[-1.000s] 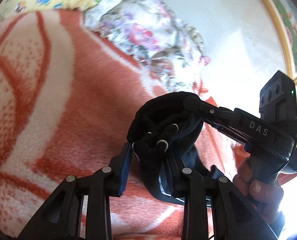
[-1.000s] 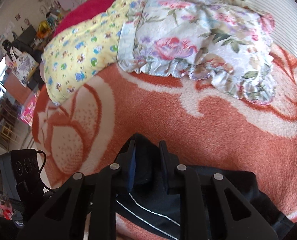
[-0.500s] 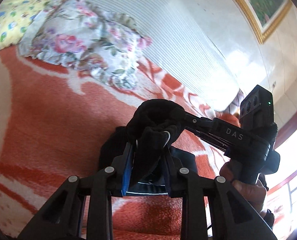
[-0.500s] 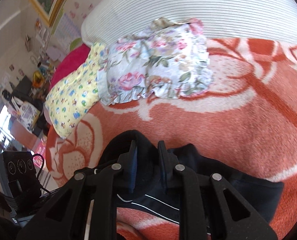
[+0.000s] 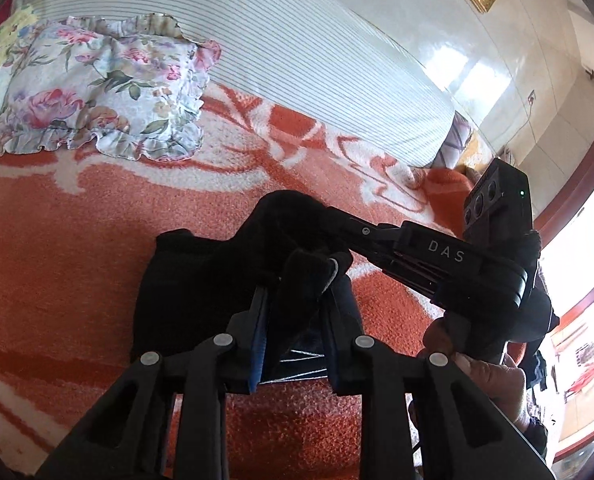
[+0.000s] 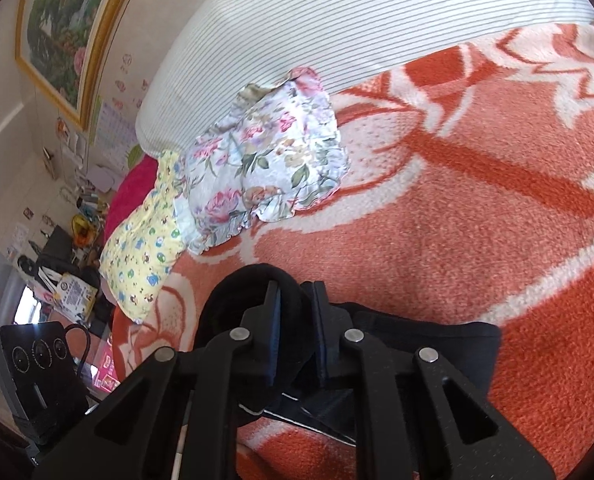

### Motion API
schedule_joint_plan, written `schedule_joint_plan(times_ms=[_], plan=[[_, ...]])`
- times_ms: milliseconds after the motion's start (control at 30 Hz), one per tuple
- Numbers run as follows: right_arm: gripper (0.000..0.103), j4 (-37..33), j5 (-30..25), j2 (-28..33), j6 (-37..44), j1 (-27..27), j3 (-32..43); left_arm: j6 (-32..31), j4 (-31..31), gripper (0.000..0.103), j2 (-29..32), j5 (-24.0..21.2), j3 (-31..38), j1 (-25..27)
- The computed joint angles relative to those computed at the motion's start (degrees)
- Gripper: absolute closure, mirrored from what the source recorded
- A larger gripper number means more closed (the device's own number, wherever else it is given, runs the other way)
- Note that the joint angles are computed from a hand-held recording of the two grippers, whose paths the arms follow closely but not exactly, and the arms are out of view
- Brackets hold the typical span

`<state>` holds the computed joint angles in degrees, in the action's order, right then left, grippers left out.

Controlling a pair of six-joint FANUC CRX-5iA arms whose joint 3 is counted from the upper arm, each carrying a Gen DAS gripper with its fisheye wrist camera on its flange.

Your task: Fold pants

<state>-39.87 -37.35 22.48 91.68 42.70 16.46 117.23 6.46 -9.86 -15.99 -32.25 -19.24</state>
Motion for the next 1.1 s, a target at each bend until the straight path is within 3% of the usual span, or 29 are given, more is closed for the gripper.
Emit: schedule_joint_plan(times_ms=[133,433,600,700,767,833,1033,1100], plan=[[0.102,-3.52,1.52,-1.23,2.73,-2.29,-2.24,-0.77,0.36,0.087,4.74,-2.09,3.48,-1.55],[0.101,-3.01,-0.5,-0.86,1.58,-4.04,-3.52,-7.94,8.78,0.087,10.47,0.87,2.69,-2.97],[0.1,-2.09,-1.67,-0.34,1.6,-3.69,-2.48,-5.58,5.98,0.087,11.55,1.14,3.64,-3.86],[0.09,0.36,-4.21,0.79,0.99,-2.26,-0.47,-5.1,5.57,0.087,11.74,1.44,3.51,-4.1],[0.066,2.6,-5.56,1.87,-0.28,-1.11,0.96,-5.37,5.89,0.087,11.74,1.88,3.22,-4.13],[0.053,3.85,-5.82,2.73,-0.96,-0.31,1.91,-6.54,7.03,0.087,11.63,2.33,2.74,-4.1],[0.053,1.19,-9.46,5.05,-0.02,-0.72,5.31,-13.12,13.96,0.087,11.2,4.89,-0.08,-4.1],[0.053,5.13,-9.45,5.47,-2.72,0.5,5.42,-13.2,14.09,0.088,11.27,5.15,-0.19,-4.13]])
